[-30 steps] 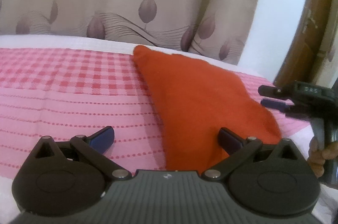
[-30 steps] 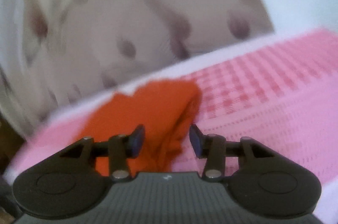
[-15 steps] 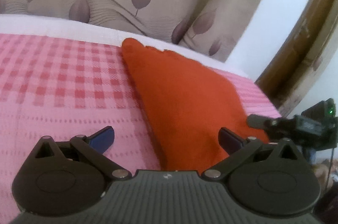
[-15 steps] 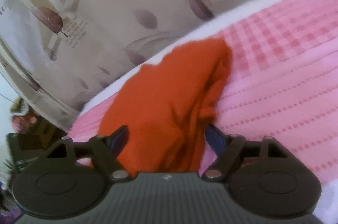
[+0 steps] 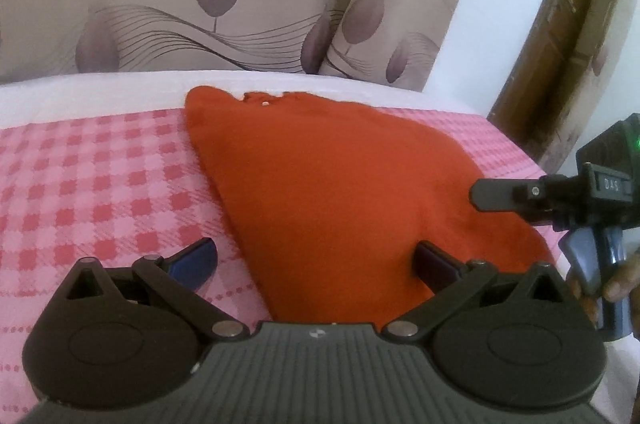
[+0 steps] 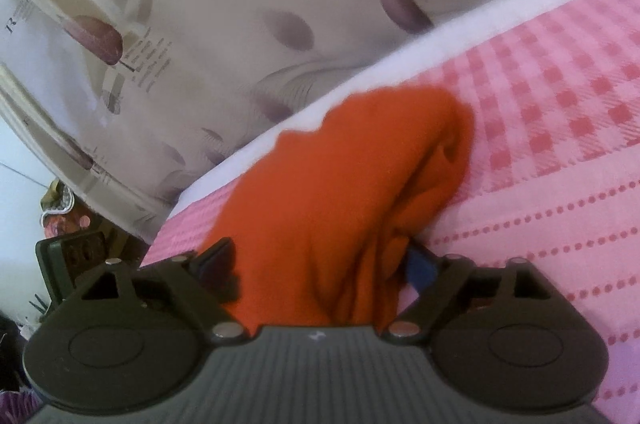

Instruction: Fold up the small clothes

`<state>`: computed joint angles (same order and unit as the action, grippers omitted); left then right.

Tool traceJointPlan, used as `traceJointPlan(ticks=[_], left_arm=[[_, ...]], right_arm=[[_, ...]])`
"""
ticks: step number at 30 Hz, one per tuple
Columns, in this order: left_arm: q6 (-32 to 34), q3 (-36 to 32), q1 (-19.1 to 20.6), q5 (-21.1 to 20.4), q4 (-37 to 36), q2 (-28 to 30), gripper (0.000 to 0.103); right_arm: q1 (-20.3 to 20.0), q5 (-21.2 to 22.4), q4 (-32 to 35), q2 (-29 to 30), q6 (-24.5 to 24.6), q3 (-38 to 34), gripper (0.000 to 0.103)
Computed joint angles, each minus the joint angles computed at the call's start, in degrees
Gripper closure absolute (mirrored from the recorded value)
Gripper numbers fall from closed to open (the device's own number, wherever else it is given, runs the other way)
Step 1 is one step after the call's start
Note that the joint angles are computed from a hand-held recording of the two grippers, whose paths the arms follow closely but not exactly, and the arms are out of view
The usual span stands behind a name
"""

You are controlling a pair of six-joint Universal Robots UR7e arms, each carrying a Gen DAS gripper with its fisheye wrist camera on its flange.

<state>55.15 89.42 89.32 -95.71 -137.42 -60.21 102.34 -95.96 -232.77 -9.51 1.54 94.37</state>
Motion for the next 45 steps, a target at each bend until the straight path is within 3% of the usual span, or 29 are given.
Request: traceJointPlan(ticks=[9,10,11,13,14,15,17,21,28,36,39,40,43,45], left_arm=[[1.1,0.0,0.0,-0.7,-0.2,0.4,0.001],[1.3,-0.2,0.1,-1.2,0.4,0.5,0.009],[1.4,-0.6,0.2,-1.9,1.4,0.5,0.023],[1.3,-1.1,0.3,-2.6,2.7,0.7,0.038],[1.2,-1.7,0.5,-3.2,3.9,0.8,0.048],[0.9,-1.9,0.6,-3.9,4.4,0.9,0.050],[0.7,-1.8,0.9,-4.9,4.2,0.9,0.056],[0.3,-1.6,1.5,-6.9,3.9,0.4,0.062],[0.5,0.9,1.6,-7.8,1.8,-2.1,0.065],[0.9,-0.5,3.0,-7.7,8.3,-5.0,0.064],[0.2,-3.2,3.4,-6.4,12.5,-4.4,0.052],[-0.2,-4.2,3.5,-5.8,13.3,-3.9,0.044],[-3.5,-8.3,3.9,-5.9,17.3,-1.4,0.027],[-4.5,-10.8,4.1,-6.6,20.2,0.2,0.020]], right_arm=[[2.3,-6.0,1.4,1.2,-2.1,-2.9,0.015],[2.5,-6.6,1.6,1.4,-2.3,-3.2,0.015],[2.5,-6.7,1.5,1.5,-2.1,-3.3,0.015],[2.4,-6.6,0.9,1.7,-1.8,-3.5,0.018],[2.5,-6.9,1.1,1.8,-1.7,-3.5,0.035],[2.5,-7.4,2.2,1.6,-0.7,-3.6,0.065],[2.2,-6.1,2.7,2.0,1.7,-3.8,0.068],[3.4,-6.5,2.7,3.4,1.7,-5.5,0.070],[4.9,-7.0,-0.5,5.0,2.7,-6.4,0.073],[7.3,-6.4,-2.6,7.0,5.1,-6.3,0.074],[7.6,-6.0,-1.6,7.1,6.3,-5.9,0.072],[7.6,-6.3,-1.4,7.0,6.4,-5.9,0.072],[7.0,-5.5,-2.4,6.9,7.2,-5.8,0.056],[6.6,-5.9,-3.6,6.9,7.5,-5.8,0.026]])
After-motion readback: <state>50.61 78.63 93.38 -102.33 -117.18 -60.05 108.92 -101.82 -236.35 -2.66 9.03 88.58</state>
